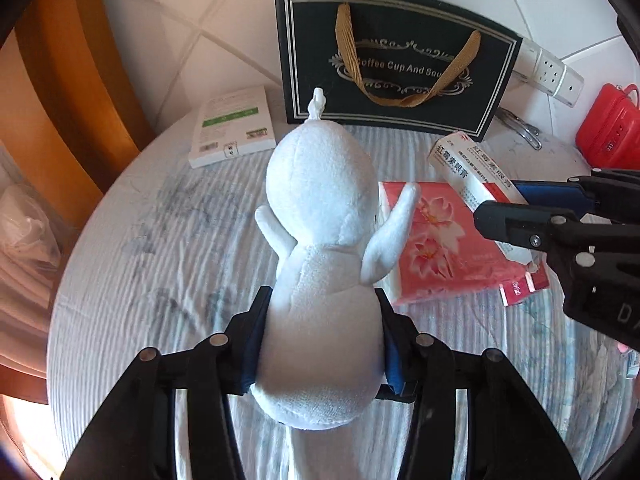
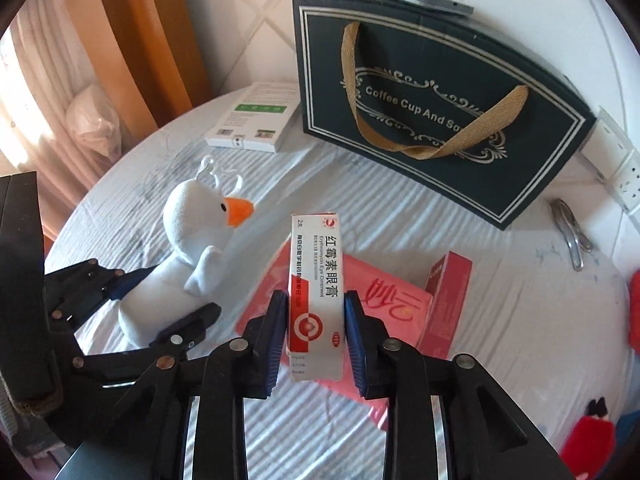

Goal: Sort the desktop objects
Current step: 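Grasp the white goose plush with the left gripper while the right gripper grasps the ointment box, then carry the goose plush and ointment box into the blue bin and release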

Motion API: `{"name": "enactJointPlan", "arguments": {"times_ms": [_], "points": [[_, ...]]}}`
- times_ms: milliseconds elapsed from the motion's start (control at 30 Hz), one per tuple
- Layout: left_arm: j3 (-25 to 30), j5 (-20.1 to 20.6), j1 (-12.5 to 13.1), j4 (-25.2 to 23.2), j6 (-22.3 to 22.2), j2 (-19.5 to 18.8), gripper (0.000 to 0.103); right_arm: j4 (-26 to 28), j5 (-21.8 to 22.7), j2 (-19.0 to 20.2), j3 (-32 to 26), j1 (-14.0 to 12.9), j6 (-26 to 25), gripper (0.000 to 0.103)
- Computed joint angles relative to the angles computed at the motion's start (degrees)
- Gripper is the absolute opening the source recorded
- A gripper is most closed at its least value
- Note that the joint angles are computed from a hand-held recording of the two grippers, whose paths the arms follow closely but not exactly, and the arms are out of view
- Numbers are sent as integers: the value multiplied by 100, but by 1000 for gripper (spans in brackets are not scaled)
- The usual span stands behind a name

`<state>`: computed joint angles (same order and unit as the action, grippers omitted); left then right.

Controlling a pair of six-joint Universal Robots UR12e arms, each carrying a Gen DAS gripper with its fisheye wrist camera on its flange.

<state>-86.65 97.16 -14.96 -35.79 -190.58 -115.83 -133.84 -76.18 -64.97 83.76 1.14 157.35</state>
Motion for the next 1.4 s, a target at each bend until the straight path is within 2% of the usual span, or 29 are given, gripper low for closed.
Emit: {"name": "enactJointPlan", "arguments": {"times_ms": [233, 400, 567, 700, 933, 1100, 1233, 1400], "points": [[-720, 165, -251, 414, -339, 736, 47, -278, 317, -803, 787, -138, -109, 28], [-1135, 245, -546, 704, -565, 1182, 47, -644, 290, -1485, 1506, -272, -135, 28], [-1280, 343, -920, 922, -460, 1471, 47, -823, 329, -2256, 2177, -555, -36, 28], [-1288, 288, -1189, 1117, -335, 1596, 47, -981, 340, -2887, 2638, -879, 31, 28], [-1037, 311, -1698, 1285, -57, 1550, 47, -1219, 534, -3825, 3212, -1691, 137, 28], [-745, 412, -2105, 1459, 90, 1425, 47, -1358, 840, -4340, 3473, -2452, 176, 28], [-385, 485, -2460, 1610, 213, 1213, 47, -1378, 1305, -4766, 3659, -3284, 131, 28], [266, 484, -2921, 1632, 354, 815, 47, -1462, 1907, -5133, 3795, -4480, 85, 28]]}}
